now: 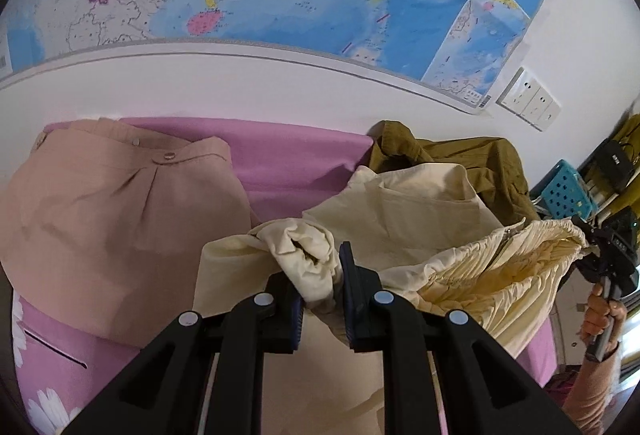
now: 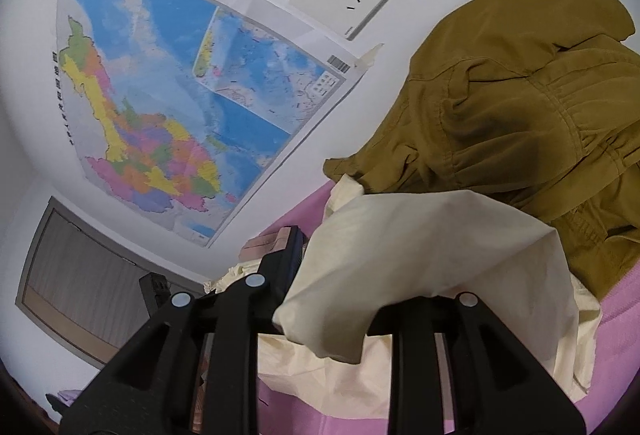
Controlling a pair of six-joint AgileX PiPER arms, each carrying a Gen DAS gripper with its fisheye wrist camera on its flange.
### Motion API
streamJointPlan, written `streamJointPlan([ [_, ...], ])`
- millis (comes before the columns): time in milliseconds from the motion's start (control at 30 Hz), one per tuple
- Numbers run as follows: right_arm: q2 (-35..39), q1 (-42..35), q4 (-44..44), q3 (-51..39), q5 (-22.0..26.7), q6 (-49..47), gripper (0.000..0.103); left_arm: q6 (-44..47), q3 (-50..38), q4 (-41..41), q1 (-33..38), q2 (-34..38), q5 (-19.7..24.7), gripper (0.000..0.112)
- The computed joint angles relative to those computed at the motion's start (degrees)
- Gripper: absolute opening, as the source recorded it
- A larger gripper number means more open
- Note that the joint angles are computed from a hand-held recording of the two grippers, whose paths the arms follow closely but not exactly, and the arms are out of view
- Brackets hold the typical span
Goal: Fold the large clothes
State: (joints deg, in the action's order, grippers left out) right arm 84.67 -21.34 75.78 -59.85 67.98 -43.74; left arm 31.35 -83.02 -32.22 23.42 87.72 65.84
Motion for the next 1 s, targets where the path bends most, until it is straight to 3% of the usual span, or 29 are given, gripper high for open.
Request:
streamJointPlan([
  [400, 4.33, 1.94, -0.48, -1.38, -4.02, 0.01, 0.026, -2.70, 1.50, 4.73, -5.22, 0.82, -7.18, 0.015],
  [500, 5.56, 2.63, -0.25, -1.91, -5.09, 0.14, 0.032, -3.40, 0.99, 5.53, -5.96, 2.22, -8.14, 0.015],
  [600, 6.48, 3.17, 0.36, -2.14, -6.13, 0.44, 0.046, -4.69, 0.11, 6.48, -6.65, 4.16, -8.78, 0.015],
  [633, 6.50, 3.22, 0.95, -1.96, -6.69, 0.42, 0.063, -5.22, -0.24, 6.93, -6.96, 4.81, -8.93, 0.015],
  [667, 6.14, 3.18, 1.55, -1.55, -7.55, 0.48, 0.071, -5.53, -0.44, 7.09, -7.11, 5.36, -9.03, 0.015],
  [833, 1.01, 2.33, 3.95, 0.83, -6.94, -3.25, 0.076, -8.56, -3.01, 8.77, -8.04, 9.60, -9.24, 0.015],
  [900, -2.47, 4.18, 2.99, 1.86, -7.74, -6.37, 0.084, -8.98, -3.86, 8.77, -8.12, 10.95, -9.00, 0.015],
  [1000, -5.07, 14.87, -6.69, 0.59, -16.31, -4.65, 0.086, -9.68, -4.47, 9.06, -8.50, 12.16, -9.39, 0.016],
])
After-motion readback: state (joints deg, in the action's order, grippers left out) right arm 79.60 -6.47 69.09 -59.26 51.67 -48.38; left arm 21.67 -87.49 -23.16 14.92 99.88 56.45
